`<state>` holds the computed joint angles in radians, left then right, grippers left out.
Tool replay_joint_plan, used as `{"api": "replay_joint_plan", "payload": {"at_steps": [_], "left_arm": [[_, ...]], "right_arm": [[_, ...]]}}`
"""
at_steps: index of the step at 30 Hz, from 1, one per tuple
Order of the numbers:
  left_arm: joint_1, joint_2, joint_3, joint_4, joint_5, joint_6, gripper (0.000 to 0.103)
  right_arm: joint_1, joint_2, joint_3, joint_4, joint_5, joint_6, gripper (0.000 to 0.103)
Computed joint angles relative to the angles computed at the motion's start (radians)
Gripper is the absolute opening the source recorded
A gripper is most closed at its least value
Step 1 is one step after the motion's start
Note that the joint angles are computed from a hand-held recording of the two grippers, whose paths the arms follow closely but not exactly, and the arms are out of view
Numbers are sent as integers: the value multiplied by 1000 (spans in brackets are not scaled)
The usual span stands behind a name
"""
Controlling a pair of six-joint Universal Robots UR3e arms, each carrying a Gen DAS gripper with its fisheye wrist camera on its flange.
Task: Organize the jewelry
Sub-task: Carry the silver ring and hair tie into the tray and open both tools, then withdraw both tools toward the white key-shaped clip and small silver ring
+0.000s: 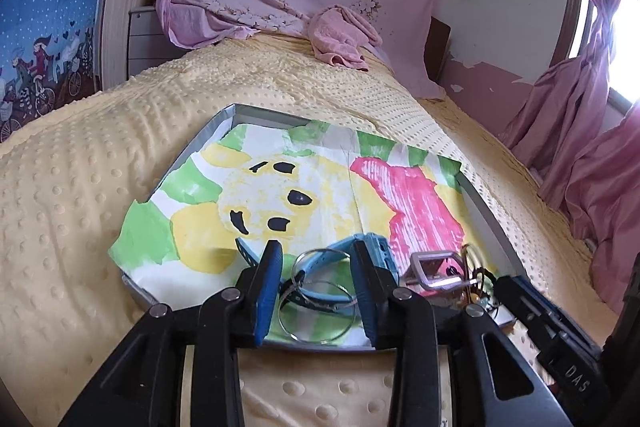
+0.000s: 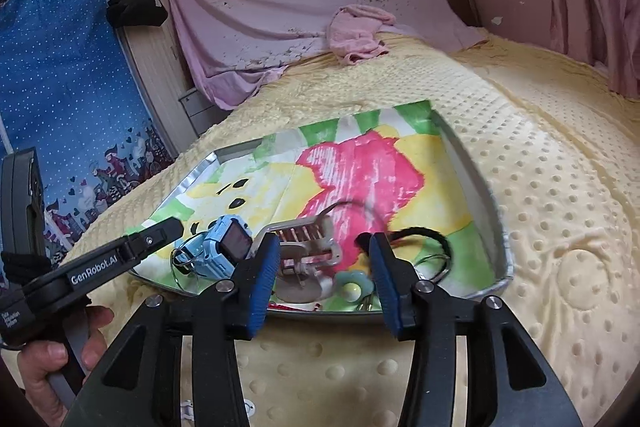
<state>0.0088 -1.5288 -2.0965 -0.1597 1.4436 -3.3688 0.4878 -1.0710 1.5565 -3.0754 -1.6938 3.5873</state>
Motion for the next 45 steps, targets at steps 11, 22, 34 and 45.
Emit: {"api": "replay_joint_plan", "payload": {"at_steps": [11,22,34,45], "left_arm": [[-47,294,-238,131,123,-56,92],[-192,637,-385,39,353,-6,103],[-384,724,-435,-84,541,-20,103],[-345,724,-495,-115,434,-35,103]], "right_arm": [[77,-204,232,-154,-164,-58,102],[221,-395,407,-217,-315,-100,102],[362,-473,462,-77,-430,-55,102],[214,-509,527,-43,-211,-130,102]]}}
